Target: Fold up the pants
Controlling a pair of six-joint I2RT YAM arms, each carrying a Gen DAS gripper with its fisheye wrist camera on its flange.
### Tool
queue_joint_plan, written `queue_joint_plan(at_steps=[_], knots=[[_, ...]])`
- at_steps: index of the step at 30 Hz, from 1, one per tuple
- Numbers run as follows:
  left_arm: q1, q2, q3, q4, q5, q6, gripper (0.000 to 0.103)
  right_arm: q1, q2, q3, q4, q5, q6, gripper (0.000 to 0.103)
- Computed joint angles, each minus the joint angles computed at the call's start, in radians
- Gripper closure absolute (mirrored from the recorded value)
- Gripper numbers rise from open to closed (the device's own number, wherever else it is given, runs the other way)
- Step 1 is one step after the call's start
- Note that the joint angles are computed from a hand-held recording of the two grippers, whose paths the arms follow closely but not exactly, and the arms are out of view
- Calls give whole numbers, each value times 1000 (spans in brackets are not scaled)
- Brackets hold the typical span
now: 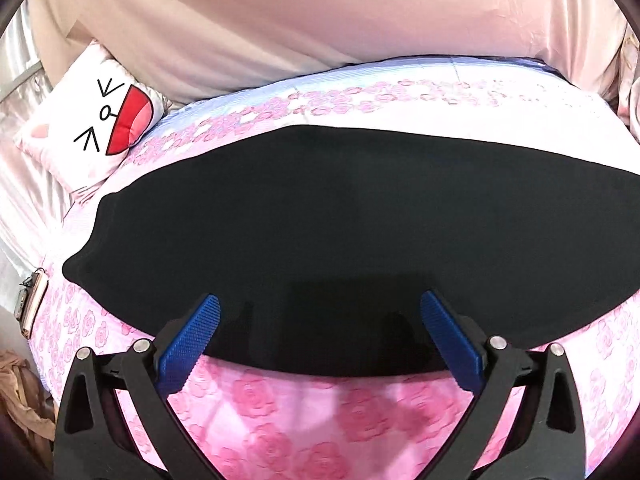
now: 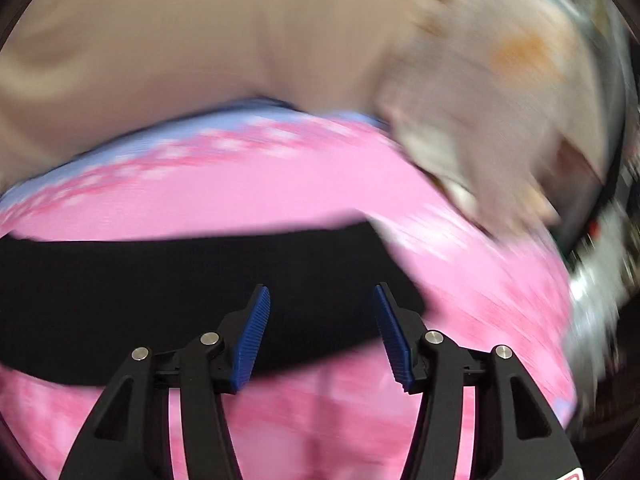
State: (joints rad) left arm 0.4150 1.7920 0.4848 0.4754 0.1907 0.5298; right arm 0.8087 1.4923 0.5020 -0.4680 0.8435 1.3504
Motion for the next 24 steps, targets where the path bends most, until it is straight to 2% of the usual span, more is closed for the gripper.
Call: queue_joint_plan(at_steps=[2, 5, 7, 10, 13, 15, 18, 19, 20, 21, 22, 24], knots=[[-37, -13, -9, 1, -28, -31, 5, -84, -129, -162, 88, -49, -42, 50], [-77, -45, -19, -30, -58, -88, 5, -267, -264, -328, 341, -159, -276, 50], [-87, -55, -6, -72, -64, -108, 5, -385, -260, -382, 518, -245, -416, 52], [-107, -81, -12, -101, -93, -132, 5, -393, -148, -331, 605, -275, -471, 81], [-115, -102, -29, -85, -113, -136, 5, -262, -108, -250, 461, -143, -390, 77], [-122, -107, -33, -80, -123, -133, 5, -266, -120, -266, 506, -176, -420, 63], [-139, -97, -29, -77, -142, -131, 5, -345, -43, -269, 605, -272, -475, 60], [-142, -96, -29, -77, -144, -132, 5, -355, -52, -281, 628, -278, -480, 67], [-143, -96, -29, -78, -144, -131, 5, -362, -69, -292, 638, -279, -483, 94], [-145, -97, -29, -79, -145, -133, 5, -378, -105, -311, 657, -302, -500, 93], [-145, -100, -27, -86, -144, -135, 5, -363, -177, -322, 618, -278, -487, 94], [-139, -104, -23, -93, -142, -136, 5, -302, -329, -296, 442, -180, -469, 94]])
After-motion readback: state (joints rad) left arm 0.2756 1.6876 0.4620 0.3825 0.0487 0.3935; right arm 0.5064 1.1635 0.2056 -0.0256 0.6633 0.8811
